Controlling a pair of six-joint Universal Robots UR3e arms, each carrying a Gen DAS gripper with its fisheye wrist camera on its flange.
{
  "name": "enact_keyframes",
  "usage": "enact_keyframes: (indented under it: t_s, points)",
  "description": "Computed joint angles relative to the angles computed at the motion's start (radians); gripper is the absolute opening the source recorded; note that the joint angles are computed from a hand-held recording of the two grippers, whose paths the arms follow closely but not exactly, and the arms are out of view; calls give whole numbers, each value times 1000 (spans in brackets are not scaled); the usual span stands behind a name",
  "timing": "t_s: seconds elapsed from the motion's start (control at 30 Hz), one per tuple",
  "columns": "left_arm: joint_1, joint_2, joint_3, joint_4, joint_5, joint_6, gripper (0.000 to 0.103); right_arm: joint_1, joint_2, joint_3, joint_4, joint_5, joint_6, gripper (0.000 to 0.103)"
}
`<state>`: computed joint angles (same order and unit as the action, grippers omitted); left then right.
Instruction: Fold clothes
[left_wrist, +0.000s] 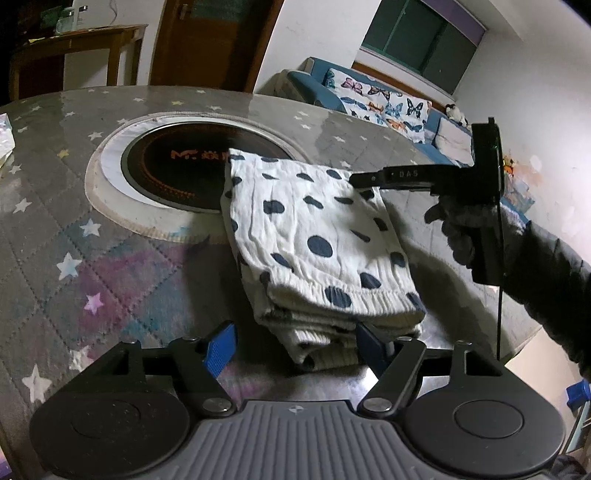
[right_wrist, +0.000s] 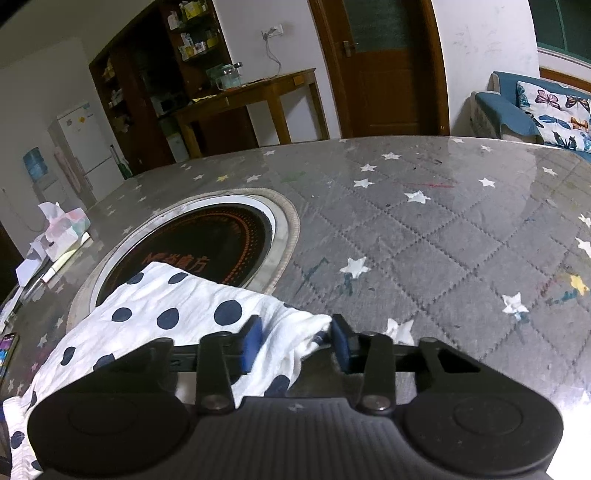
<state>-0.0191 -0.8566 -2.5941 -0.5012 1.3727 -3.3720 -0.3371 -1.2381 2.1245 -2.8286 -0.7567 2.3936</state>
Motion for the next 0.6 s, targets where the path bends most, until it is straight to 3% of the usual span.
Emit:
enact_keyframes:
  t_s: [0.2,0.6]
  points:
    - [2,-57,-9,50,10,21,74,-40,-41,72,-38,16,1,21]
    - [18,-382,51,339,2,90,73,-262,-207,342,-172,22,-44,19]
